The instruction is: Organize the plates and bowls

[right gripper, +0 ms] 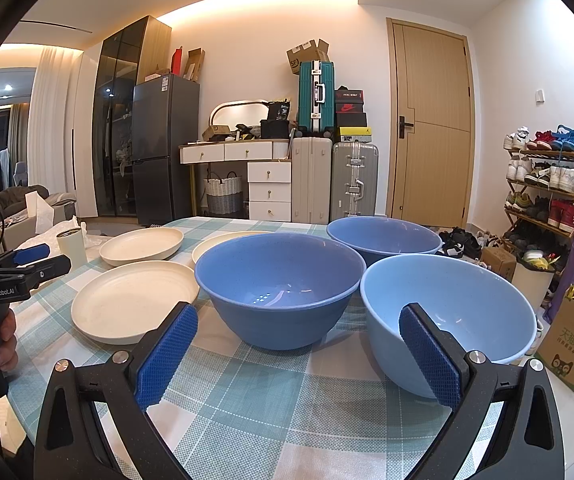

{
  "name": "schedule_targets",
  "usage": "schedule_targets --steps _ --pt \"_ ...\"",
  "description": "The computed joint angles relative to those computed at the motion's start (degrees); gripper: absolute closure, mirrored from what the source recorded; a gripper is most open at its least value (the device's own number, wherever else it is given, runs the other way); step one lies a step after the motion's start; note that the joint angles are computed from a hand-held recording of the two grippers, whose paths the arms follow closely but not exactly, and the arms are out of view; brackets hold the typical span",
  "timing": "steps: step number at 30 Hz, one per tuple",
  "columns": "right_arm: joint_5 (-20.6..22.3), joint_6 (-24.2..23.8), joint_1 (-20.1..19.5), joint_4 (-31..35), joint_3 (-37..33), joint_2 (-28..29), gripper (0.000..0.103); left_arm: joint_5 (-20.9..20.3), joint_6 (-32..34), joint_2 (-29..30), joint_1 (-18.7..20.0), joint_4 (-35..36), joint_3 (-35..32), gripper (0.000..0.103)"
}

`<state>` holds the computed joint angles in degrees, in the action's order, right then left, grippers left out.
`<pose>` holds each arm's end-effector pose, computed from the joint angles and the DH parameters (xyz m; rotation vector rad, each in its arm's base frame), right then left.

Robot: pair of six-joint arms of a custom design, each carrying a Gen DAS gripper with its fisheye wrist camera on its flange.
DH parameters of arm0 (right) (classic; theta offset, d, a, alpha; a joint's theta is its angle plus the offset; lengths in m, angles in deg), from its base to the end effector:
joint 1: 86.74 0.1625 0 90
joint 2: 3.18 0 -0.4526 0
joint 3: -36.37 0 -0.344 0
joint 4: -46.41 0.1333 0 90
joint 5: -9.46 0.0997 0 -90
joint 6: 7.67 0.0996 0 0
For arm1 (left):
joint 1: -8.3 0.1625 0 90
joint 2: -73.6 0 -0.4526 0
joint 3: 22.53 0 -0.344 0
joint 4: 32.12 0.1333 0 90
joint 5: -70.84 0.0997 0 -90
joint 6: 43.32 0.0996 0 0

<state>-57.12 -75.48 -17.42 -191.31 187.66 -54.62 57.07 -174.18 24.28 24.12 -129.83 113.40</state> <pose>0.0353 -0.3959 0.1901 1.2488 -2.2695 1.1933 -0.2368 -0.3062 0.0599 0.1447 1.8368 -1.4616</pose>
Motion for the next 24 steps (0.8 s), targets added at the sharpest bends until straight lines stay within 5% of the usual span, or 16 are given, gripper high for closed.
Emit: schedule_targets --steps 24 --pt "0.05 -0.15 -0.01 -0.50 0.11 0.30 0.000 -0.01 -0.07 0.02 0.00 0.20 -0.05 0.002"
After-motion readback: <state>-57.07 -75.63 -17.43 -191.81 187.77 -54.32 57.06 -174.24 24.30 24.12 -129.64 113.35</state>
